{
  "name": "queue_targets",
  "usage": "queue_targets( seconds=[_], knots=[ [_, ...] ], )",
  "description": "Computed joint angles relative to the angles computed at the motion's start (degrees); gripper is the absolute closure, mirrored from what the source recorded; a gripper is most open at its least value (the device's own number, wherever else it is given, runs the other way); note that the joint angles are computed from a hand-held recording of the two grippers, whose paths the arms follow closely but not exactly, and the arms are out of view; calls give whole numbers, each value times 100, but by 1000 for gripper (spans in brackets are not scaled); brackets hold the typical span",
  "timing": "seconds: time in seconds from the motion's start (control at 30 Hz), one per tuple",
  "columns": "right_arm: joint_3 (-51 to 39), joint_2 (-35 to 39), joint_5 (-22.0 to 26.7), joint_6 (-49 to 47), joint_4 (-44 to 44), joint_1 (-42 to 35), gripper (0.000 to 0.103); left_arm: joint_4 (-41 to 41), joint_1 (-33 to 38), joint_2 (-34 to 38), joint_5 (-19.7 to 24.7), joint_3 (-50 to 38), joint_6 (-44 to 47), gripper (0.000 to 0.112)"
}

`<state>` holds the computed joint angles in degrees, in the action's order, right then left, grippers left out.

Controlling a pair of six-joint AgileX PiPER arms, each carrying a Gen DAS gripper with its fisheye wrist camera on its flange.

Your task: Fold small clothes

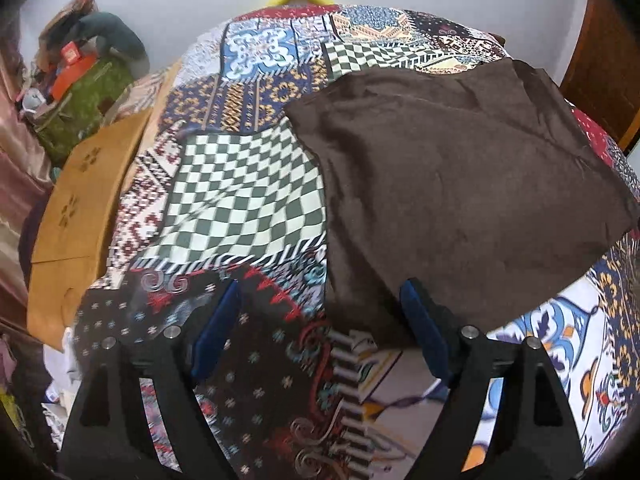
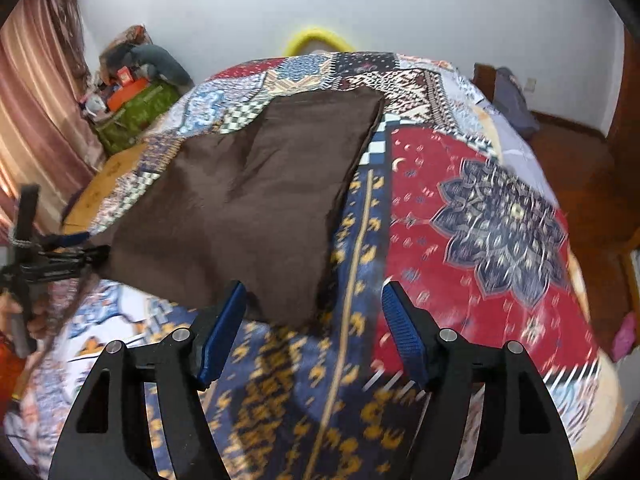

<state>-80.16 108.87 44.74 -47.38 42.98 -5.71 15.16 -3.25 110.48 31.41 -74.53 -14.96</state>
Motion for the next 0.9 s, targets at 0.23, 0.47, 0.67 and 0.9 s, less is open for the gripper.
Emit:
queue_targets(
  seconds=[0.23, 0.47, 0.67, 0.9],
  knots=[
    [-259, 571, 532, 167, 717, 5, 37, 611, -146, -625, 2, 416, -511, 31],
    [-725, 961, 724, 303, 1031, -12, 86, 888, -246, -591, 180, -11, -494, 30],
    [-1385, 1047, 1006, 351, 199, -133, 87, 256, -111, 347, 574, -1585, 477, 30],
    [-3719, 2158, 1824, 1083, -1105, -204, 87, -1300, 62, 2243, 1705, -4487, 1992, 30]
  ],
)
